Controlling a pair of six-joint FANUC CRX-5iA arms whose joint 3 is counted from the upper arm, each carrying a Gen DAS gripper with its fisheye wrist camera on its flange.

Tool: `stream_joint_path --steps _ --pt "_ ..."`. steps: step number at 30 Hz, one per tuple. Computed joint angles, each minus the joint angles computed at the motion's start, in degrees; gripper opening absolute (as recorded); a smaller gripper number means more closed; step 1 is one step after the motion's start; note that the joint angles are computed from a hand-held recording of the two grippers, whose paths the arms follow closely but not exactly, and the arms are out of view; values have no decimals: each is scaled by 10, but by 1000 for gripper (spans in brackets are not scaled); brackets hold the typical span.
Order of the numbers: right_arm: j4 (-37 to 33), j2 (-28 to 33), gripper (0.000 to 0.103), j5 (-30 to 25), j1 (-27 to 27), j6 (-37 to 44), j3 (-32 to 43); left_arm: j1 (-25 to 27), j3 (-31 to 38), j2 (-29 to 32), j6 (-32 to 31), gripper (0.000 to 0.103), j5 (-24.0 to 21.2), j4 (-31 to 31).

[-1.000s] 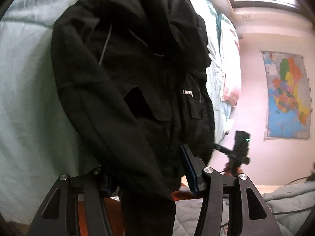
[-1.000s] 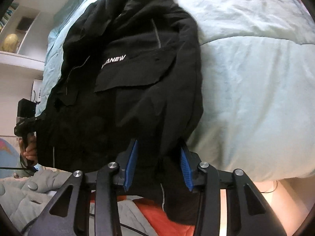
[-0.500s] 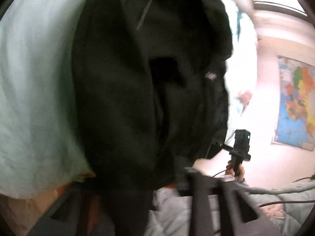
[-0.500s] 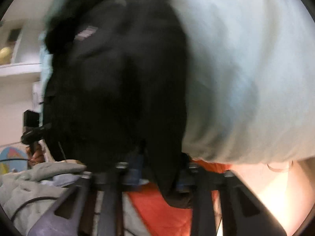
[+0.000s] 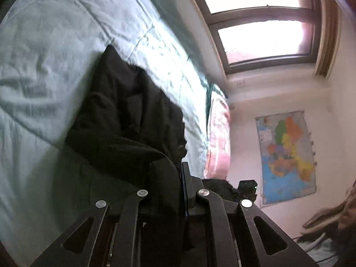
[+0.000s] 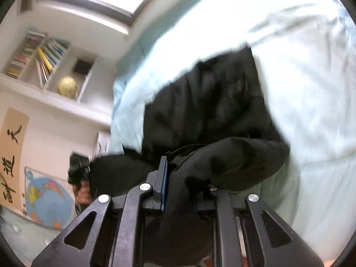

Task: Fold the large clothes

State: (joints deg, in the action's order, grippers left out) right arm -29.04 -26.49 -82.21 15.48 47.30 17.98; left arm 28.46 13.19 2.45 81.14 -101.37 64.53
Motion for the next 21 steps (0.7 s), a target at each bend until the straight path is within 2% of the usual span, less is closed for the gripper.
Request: stream_joint_path --steps 2,5,6,11,14,18,21 --pt "-30 38 21 -12 -68 33 54 -7 2 9 11 13 15 14" --pt "-31 86 21 -19 -108 38 111 -31 -14 29 47 19 49 76" --pt "-24 105 21 -20 -112 38 127 -36 -3 39 49 20 60 80" --pt "-21 174 21 -18 -141 9 157 -67 118 113 111 23 106 -7" --pt "-1 211 22 -3 -131 -28 144 -87 169 159 159 25 118 -71" --pt "-8 250 26 -5 -134 -67 115 -103 136 188 220 26 148 -105" --pt "21 277 27 -13 -111 -72 97 -117 126 208 229 26 155 -137"
